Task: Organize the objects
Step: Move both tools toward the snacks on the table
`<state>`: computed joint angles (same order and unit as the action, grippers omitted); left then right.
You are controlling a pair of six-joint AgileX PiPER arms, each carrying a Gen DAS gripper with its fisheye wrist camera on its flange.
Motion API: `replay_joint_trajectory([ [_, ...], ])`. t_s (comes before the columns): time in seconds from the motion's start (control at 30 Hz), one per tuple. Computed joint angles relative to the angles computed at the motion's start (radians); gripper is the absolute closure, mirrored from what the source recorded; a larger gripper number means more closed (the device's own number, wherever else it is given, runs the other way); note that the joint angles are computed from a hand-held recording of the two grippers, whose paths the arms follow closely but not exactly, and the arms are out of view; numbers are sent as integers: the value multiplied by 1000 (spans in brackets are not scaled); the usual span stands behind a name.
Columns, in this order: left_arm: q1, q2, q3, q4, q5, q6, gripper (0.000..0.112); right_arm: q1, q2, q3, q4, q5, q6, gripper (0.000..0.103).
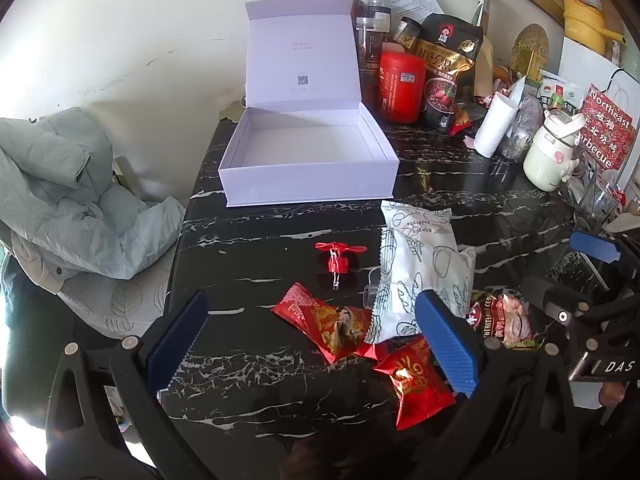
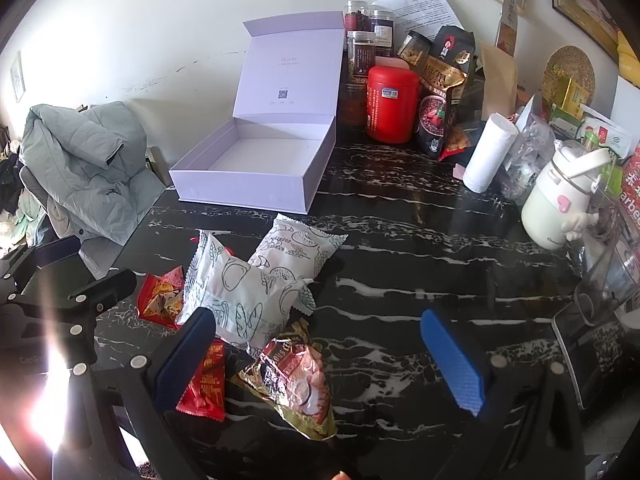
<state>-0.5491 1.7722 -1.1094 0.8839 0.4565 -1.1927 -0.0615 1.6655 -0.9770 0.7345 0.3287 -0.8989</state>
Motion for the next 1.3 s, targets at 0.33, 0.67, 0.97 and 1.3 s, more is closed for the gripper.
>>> replay_joint_trajectory([
  [0.33, -3, -8, 15, 2, -4, -6, 9, -7, -6, 8, 15, 3, -15, 0],
  [0.67, -10, -9, 7, -29, -7, 26, 9, -26, -8, 20, 28, 13, -30, 0],
  [0.97, -16, -6, 3, -45, 1, 35, 9, -40, -7, 32, 64, 17, -74, 0],
  [1.3, -30, -5, 11, -33, 7, 12, 9, -47, -13, 44, 74, 26, -85, 0],
])
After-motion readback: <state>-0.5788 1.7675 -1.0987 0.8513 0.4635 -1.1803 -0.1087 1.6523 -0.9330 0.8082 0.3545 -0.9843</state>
